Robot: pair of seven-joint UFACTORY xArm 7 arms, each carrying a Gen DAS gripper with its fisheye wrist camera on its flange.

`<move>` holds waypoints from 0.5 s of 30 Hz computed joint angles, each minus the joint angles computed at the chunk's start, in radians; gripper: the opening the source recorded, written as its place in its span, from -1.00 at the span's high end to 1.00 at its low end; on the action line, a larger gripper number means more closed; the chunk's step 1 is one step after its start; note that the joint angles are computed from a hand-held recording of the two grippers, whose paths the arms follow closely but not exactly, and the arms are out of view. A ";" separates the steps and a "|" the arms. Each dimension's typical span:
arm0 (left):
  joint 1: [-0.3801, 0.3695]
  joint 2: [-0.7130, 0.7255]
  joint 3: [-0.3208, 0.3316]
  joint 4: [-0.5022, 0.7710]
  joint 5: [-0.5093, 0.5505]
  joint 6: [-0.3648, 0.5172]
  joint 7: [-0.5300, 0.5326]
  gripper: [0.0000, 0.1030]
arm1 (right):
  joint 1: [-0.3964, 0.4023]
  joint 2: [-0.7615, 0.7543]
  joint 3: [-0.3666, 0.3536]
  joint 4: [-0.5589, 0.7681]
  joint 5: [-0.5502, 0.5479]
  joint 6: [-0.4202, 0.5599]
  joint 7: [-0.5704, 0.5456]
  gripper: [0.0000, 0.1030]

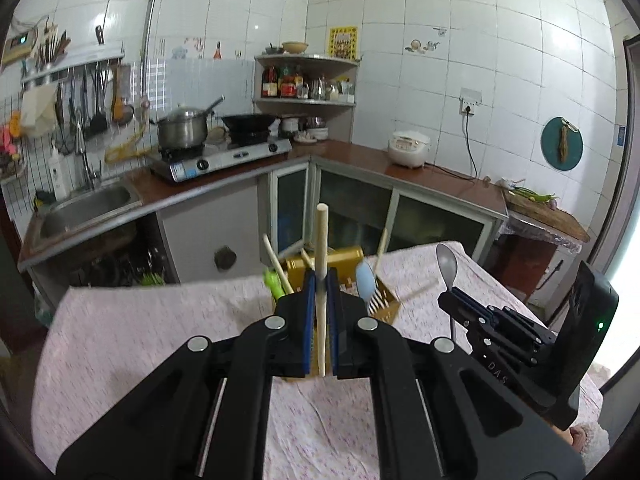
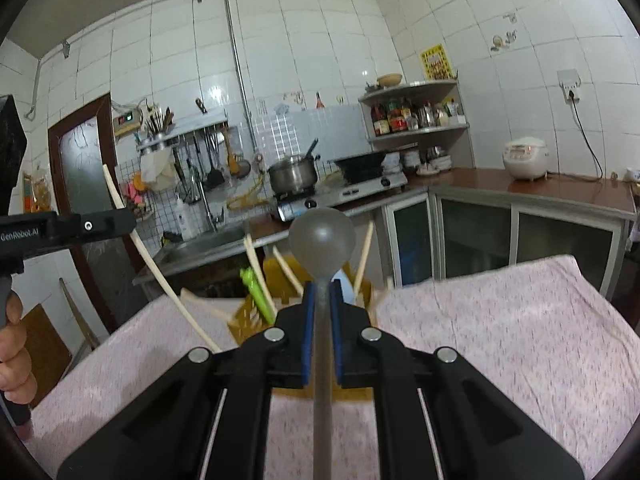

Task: Organize utensils
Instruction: 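Lower the chopstick and metal spoon into the holder and open both grippers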

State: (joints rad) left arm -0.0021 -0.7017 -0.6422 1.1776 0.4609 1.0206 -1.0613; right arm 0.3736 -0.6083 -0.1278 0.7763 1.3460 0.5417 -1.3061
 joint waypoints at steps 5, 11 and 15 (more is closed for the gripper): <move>0.032 0.069 0.011 0.097 0.029 0.019 0.046 0.91 | 0.017 0.090 0.018 0.110 0.090 -0.036 -0.044 0.84; 0.054 0.147 0.015 0.219 0.082 0.047 0.091 0.91 | -0.011 0.190 0.067 0.216 0.204 -0.061 -0.110 0.84; 0.030 0.179 0.044 0.238 0.088 0.051 0.107 0.91 | -0.043 0.245 0.110 0.257 0.276 -0.088 -0.152 0.84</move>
State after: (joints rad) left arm 0.0283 -0.5232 -0.5983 1.4160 0.5486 1.0717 -0.9541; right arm 0.3311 -0.3637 -0.0180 1.0335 1.6218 0.4536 -1.4579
